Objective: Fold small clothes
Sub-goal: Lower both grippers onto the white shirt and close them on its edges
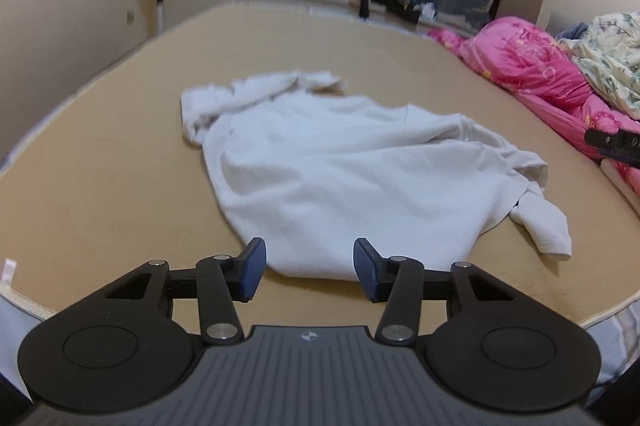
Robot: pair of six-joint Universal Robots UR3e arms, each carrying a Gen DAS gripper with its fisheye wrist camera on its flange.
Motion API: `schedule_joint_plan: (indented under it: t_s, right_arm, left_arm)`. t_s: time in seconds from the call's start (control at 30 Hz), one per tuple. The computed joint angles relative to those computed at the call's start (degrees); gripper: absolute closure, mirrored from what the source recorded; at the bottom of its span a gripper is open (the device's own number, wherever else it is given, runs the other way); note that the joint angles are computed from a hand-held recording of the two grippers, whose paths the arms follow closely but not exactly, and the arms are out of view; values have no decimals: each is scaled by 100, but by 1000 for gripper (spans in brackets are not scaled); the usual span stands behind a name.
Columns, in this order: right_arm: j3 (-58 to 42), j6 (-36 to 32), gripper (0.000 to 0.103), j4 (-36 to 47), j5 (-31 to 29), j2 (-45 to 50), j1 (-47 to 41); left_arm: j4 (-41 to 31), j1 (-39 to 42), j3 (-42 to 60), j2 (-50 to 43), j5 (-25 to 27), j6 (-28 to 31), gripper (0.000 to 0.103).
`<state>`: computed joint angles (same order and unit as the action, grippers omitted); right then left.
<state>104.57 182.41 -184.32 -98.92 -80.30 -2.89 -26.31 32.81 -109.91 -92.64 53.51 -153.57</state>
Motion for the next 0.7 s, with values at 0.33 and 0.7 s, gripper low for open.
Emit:
schedule_joint_plan:
  t_s: [0.33, 0.7]
  right_arm:
    - [-1811, -145, 50, 2060, 767, 1519, -781]
    - [-3412, -586, 45, 3356, 1218, 2938, -593]
  left_arm:
    - [-2238, -277, 2638, -2104, 609, -489, 49]
    - [-1904, -635, 2811, -2612, 698, -940, 42]
